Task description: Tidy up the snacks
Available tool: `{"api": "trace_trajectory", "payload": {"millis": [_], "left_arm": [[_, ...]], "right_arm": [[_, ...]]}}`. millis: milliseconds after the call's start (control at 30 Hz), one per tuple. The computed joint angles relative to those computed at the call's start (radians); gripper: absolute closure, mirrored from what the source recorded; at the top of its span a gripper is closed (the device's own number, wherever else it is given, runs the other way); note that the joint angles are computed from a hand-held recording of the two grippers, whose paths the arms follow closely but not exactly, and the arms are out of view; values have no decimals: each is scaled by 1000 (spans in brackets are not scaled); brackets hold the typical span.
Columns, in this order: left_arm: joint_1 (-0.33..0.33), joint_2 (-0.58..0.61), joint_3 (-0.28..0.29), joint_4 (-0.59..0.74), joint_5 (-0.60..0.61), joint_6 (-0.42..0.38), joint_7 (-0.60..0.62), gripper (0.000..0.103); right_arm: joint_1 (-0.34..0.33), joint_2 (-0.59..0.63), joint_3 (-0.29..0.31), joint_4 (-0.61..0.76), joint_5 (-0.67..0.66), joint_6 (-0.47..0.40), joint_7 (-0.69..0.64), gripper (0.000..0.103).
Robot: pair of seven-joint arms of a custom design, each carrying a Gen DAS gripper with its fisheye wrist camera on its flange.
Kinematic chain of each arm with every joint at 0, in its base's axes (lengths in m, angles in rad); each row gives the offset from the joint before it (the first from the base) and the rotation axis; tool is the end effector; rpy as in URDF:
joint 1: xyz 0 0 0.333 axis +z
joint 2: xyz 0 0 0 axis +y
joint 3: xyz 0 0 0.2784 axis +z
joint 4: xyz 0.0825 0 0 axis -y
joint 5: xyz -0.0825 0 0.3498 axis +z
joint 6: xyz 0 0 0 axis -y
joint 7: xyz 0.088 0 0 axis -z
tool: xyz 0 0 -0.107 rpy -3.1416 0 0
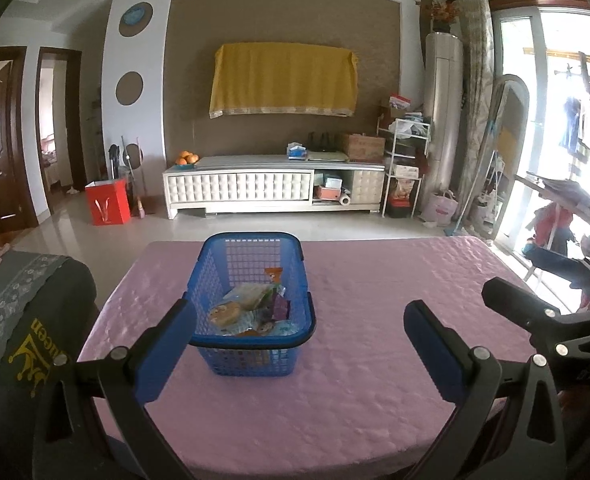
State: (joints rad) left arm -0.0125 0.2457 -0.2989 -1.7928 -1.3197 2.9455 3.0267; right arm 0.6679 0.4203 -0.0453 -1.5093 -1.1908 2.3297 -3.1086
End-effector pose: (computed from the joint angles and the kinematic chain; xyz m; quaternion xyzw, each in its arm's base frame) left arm 0.6059 -0.1132 0.4599 -0.4310 0.7383 -0.4587 0.2424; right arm 0.5522 0.3829 0.4542 -0.5217 0.6843 -0.4046 0.3096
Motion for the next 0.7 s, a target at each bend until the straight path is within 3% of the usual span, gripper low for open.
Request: {"api": "trace_trajectory", "payload": {"millis": [700], "left_arm": [[-13,-35,31,-35,-14,-58,10,0]], "right_arm": [[23,2,5,8,-9,-34,17,0]]}}
